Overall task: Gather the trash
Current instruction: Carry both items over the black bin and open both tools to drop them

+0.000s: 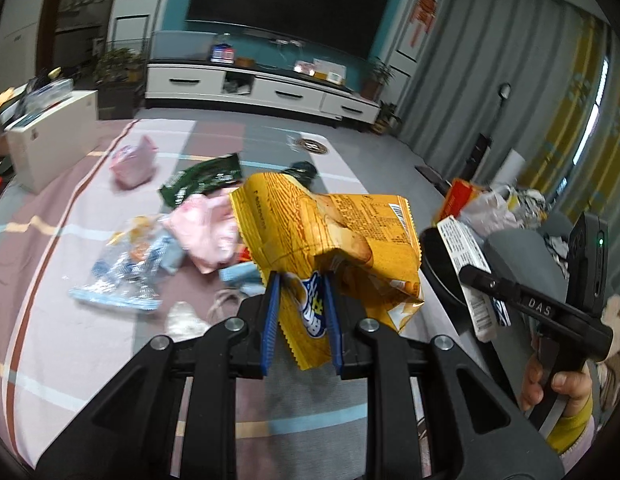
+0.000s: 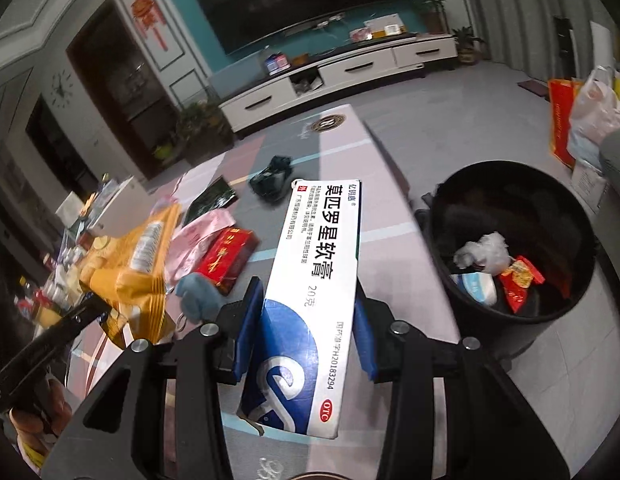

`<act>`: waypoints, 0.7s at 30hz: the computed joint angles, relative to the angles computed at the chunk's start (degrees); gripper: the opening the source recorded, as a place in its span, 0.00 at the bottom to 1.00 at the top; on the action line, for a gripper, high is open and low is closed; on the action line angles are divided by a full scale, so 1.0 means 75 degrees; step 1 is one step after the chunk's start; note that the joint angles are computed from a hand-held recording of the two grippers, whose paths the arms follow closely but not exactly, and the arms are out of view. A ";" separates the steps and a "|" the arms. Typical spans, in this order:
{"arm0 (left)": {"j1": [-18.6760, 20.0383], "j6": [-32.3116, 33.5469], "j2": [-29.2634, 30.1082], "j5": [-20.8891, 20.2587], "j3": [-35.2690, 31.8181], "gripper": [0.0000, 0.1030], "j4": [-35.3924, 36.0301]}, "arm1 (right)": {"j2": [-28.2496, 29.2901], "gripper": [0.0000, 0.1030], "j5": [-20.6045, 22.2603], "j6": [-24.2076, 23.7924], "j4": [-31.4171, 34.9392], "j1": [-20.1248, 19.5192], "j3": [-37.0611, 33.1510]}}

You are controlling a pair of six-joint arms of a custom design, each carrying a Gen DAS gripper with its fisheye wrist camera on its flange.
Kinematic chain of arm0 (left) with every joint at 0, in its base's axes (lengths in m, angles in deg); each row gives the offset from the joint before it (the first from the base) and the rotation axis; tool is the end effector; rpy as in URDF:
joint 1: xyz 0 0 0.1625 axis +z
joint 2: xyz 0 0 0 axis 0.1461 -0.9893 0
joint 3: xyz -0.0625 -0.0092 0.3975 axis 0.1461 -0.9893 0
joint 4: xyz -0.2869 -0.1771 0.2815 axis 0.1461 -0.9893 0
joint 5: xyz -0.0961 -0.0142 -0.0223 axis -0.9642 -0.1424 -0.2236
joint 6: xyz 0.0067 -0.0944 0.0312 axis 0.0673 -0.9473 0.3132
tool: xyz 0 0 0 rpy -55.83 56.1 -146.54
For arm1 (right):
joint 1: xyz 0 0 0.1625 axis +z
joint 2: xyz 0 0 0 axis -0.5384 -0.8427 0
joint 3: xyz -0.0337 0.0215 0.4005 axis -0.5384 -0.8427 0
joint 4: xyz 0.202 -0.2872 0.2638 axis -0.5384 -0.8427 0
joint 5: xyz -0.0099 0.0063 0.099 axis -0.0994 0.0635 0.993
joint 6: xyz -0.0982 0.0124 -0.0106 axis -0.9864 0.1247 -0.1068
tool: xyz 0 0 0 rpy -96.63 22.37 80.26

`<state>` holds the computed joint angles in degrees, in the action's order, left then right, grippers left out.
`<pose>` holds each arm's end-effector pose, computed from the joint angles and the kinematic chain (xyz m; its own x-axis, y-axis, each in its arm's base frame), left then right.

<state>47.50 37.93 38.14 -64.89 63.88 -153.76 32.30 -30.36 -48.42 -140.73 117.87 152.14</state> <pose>-0.1850 -0.6340 0.0811 -0.8740 -0.0091 -0.4859 0.3655 0.6466 -0.6695 0.0673 -0.6991 0.1785 -0.8961 -0.2491 0.3673 -0.4207 0.7405 -0.5242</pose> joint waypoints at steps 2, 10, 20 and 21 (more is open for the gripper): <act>-0.0060 0.0048 0.0150 -0.0017 -0.0208 0.22 0.0205 | -0.0106 0.41 0.0083 0.0086 -0.0098 -0.0135 0.0039; -0.0181 0.0365 0.0854 -0.0387 -0.1223 0.22 0.1039 | -0.0384 0.42 0.0138 0.0770 -0.0447 -0.0682 0.0037; -0.0156 0.0724 0.1913 -0.0951 -0.2905 0.22 0.2117 | -0.0437 0.42 0.0344 0.1317 -0.0688 -0.1199 -0.0071; -0.0145 0.0748 0.2084 -0.1029 -0.3194 0.22 0.2313 | -0.0445 0.42 0.0371 0.1353 -0.0688 -0.1235 -0.0071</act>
